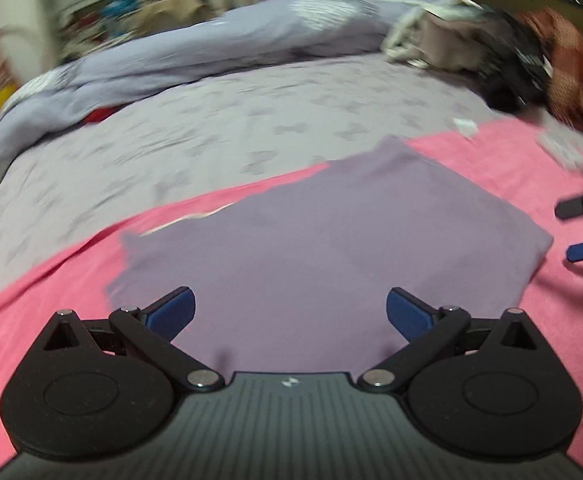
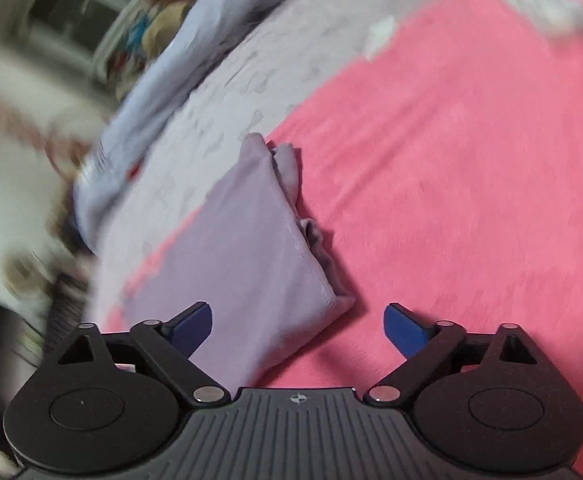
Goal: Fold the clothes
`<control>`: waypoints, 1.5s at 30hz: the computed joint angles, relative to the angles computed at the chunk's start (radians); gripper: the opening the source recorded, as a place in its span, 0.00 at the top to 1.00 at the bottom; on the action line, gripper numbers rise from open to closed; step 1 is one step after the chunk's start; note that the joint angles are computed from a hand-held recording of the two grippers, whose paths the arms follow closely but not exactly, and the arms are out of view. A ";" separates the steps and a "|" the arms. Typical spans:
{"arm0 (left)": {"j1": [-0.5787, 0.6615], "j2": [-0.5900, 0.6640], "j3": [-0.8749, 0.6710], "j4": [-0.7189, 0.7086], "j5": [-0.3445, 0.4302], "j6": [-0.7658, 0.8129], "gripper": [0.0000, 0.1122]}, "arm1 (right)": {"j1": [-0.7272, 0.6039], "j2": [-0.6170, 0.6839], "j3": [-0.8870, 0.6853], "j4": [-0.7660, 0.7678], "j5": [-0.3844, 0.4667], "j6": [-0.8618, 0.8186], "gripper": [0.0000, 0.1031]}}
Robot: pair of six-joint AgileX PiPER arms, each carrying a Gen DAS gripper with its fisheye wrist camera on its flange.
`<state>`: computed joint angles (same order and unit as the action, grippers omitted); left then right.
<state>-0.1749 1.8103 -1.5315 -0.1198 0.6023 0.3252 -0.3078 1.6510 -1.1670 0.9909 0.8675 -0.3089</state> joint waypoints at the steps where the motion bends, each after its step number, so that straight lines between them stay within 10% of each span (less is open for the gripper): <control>1: -0.023 0.024 -0.014 0.022 -0.006 -0.005 0.09 | -0.009 0.008 0.015 0.048 0.006 -0.030 0.22; 11: -0.103 0.114 0.002 0.080 -0.032 -0.051 0.09 | -0.004 0.179 -0.014 0.304 -0.025 -0.229 0.27; 22: -0.083 0.098 0.053 0.042 -0.088 -0.054 0.08 | -0.003 0.170 0.104 0.446 -0.105 -0.314 0.62; 25: -0.084 0.090 0.066 0.056 -0.099 -0.078 0.08 | 0.066 0.241 -0.041 0.293 -0.167 -0.126 0.81; 30: -0.086 0.030 0.086 0.265 -0.065 -0.359 0.09 | 0.155 0.211 -0.200 -0.084 -0.191 0.157 0.83; 37: 0.153 -0.191 0.248 0.420 0.028 -0.763 0.09 | 0.431 0.193 -0.482 -0.412 -0.157 0.125 0.87; 45: 0.449 -0.364 0.383 0.348 0.125 -0.756 0.09 | 0.794 0.279 -0.506 -0.657 -0.180 0.116 0.88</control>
